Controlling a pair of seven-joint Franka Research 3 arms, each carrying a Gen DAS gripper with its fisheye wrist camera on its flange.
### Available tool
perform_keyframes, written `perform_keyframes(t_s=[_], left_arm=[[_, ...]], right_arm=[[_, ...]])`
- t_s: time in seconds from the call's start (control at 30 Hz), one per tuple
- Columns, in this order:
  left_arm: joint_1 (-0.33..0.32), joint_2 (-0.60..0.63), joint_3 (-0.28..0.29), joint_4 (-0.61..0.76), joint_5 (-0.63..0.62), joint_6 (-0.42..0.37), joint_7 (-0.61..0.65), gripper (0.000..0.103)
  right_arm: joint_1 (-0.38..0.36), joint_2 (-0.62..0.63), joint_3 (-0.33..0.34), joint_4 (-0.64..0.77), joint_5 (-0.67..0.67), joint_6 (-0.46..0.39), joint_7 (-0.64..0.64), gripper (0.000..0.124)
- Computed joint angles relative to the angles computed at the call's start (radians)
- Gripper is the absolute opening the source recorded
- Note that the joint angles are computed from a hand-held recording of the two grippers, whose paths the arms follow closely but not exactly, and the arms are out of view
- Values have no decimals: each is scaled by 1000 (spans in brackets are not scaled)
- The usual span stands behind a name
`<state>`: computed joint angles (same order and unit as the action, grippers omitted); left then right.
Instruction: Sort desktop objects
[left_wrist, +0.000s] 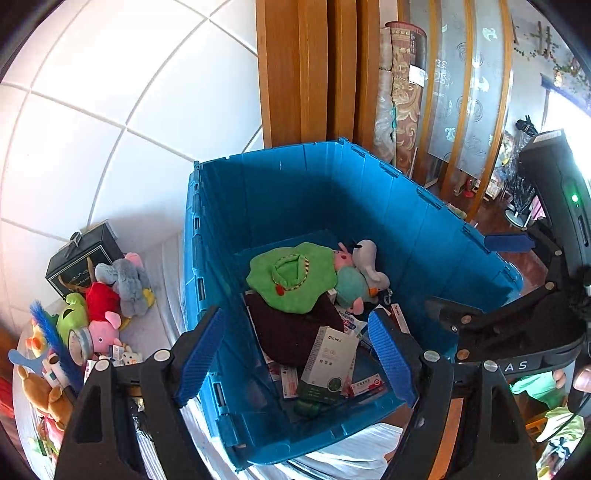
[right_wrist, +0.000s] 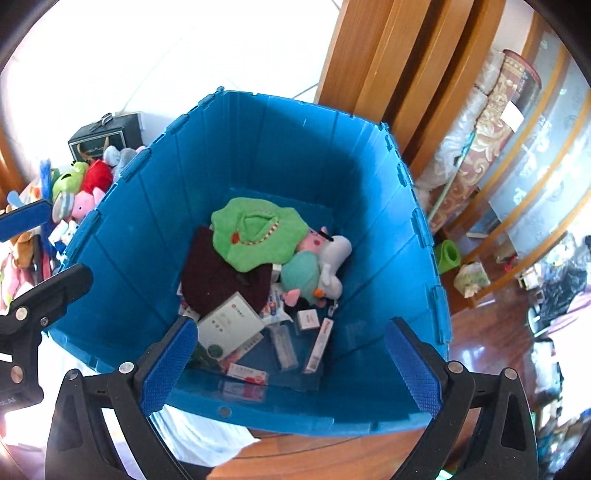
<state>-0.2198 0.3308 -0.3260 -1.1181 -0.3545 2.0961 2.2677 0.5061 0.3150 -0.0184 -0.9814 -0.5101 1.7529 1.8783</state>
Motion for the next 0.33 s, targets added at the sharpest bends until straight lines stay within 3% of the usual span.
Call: perform_keyframes(t_s=[0.33], left_arm=[[15, -29, 1, -44, -28, 11, 21, 79]], right_arm=[[-1, -20, 7, -38, -3, 16, 37, 102]])
